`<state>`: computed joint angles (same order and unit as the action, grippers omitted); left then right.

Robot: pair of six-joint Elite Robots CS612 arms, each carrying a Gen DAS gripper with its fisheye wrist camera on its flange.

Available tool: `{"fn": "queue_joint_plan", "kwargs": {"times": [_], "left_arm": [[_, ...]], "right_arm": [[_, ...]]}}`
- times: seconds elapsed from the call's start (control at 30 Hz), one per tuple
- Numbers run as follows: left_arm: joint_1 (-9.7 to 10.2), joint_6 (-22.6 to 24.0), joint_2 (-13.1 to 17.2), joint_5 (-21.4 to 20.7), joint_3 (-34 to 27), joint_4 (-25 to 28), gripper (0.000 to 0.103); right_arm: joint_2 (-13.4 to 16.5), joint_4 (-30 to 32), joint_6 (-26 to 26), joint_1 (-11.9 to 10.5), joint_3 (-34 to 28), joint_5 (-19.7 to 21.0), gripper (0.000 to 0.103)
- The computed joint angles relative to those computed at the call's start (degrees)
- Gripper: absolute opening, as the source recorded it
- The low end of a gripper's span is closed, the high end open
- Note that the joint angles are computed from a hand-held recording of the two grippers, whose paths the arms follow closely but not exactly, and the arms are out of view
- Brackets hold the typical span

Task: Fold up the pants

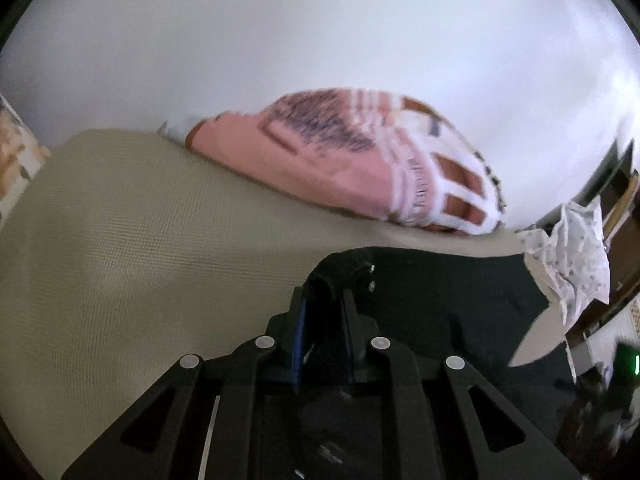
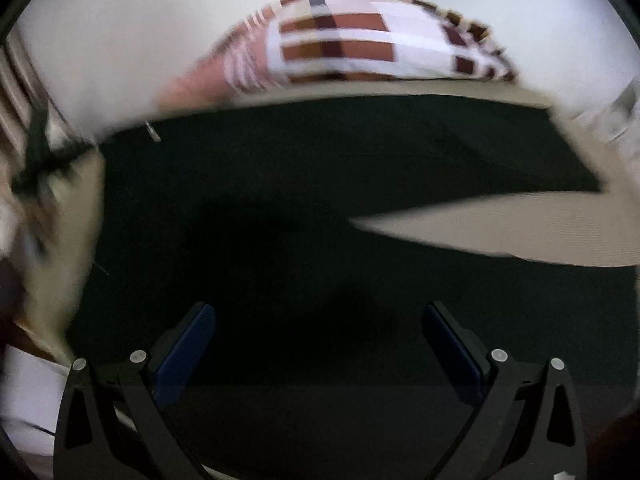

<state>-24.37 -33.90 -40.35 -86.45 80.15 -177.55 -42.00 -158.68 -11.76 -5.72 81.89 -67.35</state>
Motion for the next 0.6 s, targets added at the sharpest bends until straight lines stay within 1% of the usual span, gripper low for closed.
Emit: {"fn": "queue_joint_plan", "kwargs": {"times": [0.03, 0.1, 0.17, 0.2, 0.23, 0.27, 0.33, 0.4, 0.43, 0.47, 0.5, 0.53, 0.57, 0.6], "left_arm": [[-0.75, 0.23, -0.83, 1.04, 1.38, -1.75, 0.015], [-2.02, 0.62, -2.46, 2.86, 4.21, -4.49, 0.015], [-3.46, 0.01, -3.91, 4.72, 7.01, -7.33, 0.015], [-4.24, -0.55, -4.6, 5.55, 8.38, -8.46, 0.015], [-5.12, -1.05, -5.32, 6.6, 9.81, -9.49, 0.015], [-5.58, -1.39, -5.83, 6.92, 10.92, -10.51, 0.015], [-6.65, -3.56, -6.68, 7.16, 12.94, -12.17, 0.015], [-7.33, -5.57, -7.22, 7.31, 14.14, -12.87, 0.015], [-7.52, -6.53, -7.43, 7.2, 14.62, -13.17, 0.015], [-7.67, -7.76, -7.59, 7.11, 14.97, -13.24, 0.015], [-7.78, -8.93, -7.73, 7.03, 15.27, -13.31, 0.015], [-7.79, -10.45, -7.81, 6.69, 15.55, -13.25, 0.015], [-7.76, -11.23, -7.92, 6.35, 15.76, -13.11, 0.016], [-7.82, -12.06, -8.11, 6.51, 16.07, -12.59, 0.016]], "right_arm": [[1.04, 3.63, 1.83, -0.7, -2.93, 5.78, 0.103], [3.14, 9.12, 4.66, -1.51, -7.77, 13.41, 0.103], [6.41, 15.37, 9.53, -2.23, -14.16, 21.2, 0.103], [8.69, 19.02, 12.25, -2.59, -18.19, 25.81, 0.103], [10.55, 20.31, 15.3, -2.67, -21.17, 28.37, 0.103], [11.79, 21.16, 17.29, -2.64, -23.22, 29.39, 0.103], [15.42, 27.05, 18.48, -2.35, -30.18, 31.69, 0.103], [18.19, 31.97, 18.84, -2.06, -35.64, 32.42, 0.102], [19.86, 34.71, 19.71, -1.94, -38.72, 32.7, 0.102], [21.26, 35.95, 21.4, -1.91, -40.96, 33.21, 0.1], [22.37, 36.46, 23.24, -1.86, -42.57, 33.46, 0.093], [23.27, 37.62, 23.51, -1.78, -43.96, 33.82, 0.056], [23.7, 39.72, 21.38, -1.56, -45.11, 32.66, 0.005], [22.94, 39.96, 19.68, -1.18, -44.32, 29.1, 0.01]]}}
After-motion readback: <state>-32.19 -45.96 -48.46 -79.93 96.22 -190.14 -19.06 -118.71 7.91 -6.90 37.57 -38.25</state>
